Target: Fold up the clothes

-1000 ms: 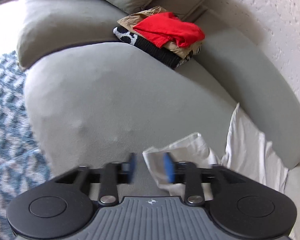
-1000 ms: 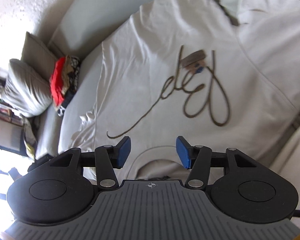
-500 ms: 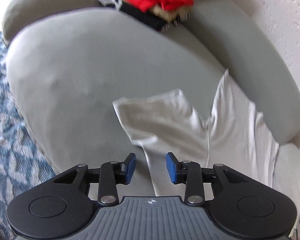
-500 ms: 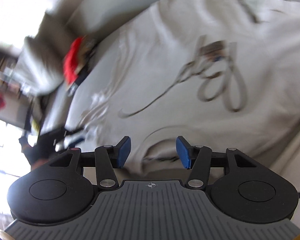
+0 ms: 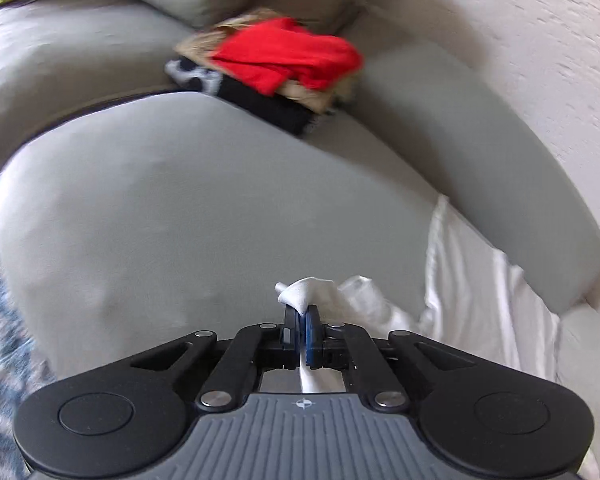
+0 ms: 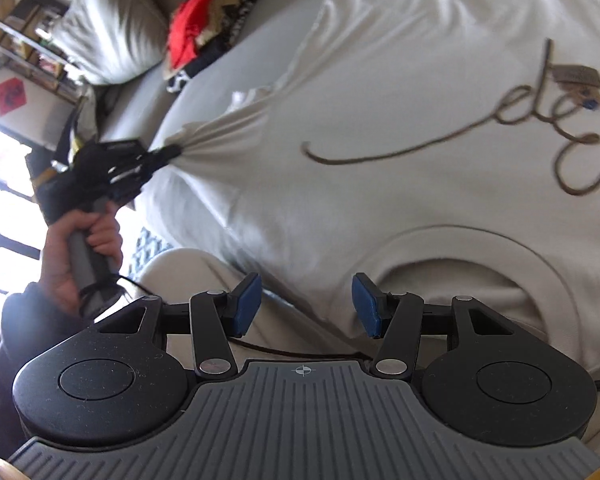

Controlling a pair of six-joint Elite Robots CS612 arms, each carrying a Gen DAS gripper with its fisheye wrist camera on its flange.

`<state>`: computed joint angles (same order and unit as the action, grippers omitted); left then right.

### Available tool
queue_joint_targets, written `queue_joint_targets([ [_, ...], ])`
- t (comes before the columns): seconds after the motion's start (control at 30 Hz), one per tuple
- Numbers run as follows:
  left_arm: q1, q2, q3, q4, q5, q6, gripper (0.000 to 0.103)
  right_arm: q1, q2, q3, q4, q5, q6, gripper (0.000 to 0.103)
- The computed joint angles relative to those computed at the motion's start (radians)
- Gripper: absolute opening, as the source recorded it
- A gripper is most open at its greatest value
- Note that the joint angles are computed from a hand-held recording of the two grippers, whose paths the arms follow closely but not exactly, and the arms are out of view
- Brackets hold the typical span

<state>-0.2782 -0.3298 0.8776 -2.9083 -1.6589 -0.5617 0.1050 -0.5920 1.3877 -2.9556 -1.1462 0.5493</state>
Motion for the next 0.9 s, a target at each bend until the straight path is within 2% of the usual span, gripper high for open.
queue_joint_targets([
  [0.1,-0.011,0.0,0.002,0.046,0.063,-0.025,0.002,-0.007,-0.006,0.018,-0.023,-0.005,0.035,0.056],
  [0.23,-0.005,0.0,0.0,0.076,0.047,-0.065,0.015,-0.02,-0.037,0.085,-0.11,-0.038,0.085,0.056],
  [0.3,-0.004,-0.01,0.007,0.098,0.041,-0.068,0.017,-0.029,-0.06,0.141,-0.194,-0.081,0.143,0.056],
  [0.37,-0.01,-0.049,0.054,0.127,0.071,-0.06,0.038,-0.04,-0.081,0.203,-0.294,-0.133,0.229,0.056],
  [0.4,-0.017,-0.073,0.086,0.136,0.098,-0.064,0.042,-0.047,-0.086,0.229,-0.342,-0.153,0.284,0.056],
  [0.43,-0.023,-0.096,0.116,0.146,0.124,-0.067,0.042,-0.055,-0.087,0.25,-0.387,-0.166,0.345,0.056],
  [0.53,-0.037,-0.158,0.218,0.102,0.069,-0.018,0.042,-0.075,-0.096,0.306,-0.426,-0.22,0.472,0.057],
  [0.63,-0.057,-0.203,0.287,0.083,-0.027,0.063,0.042,-0.076,-0.111,0.343,-0.413,-0.308,0.502,0.052],
  [0.67,-0.065,-0.213,0.304,0.081,-0.059,0.093,0.042,-0.075,-0.114,0.35,-0.41,-0.326,0.503,0.048],
  [0.7,-0.075,-0.219,0.312,0.087,-0.076,0.124,0.042,-0.073,-0.115,0.351,-0.398,-0.336,0.48,0.038],
  [0.8,-0.105,-0.233,0.331,0.112,-0.123,0.218,0.042,-0.061,-0.115,0.337,-0.342,-0.37,0.357,0.025],
  [0.9,-0.14,-0.236,0.343,0.113,-0.059,0.325,0.041,-0.039,-0.098,0.3,-0.303,-0.42,0.201,0.024],
])
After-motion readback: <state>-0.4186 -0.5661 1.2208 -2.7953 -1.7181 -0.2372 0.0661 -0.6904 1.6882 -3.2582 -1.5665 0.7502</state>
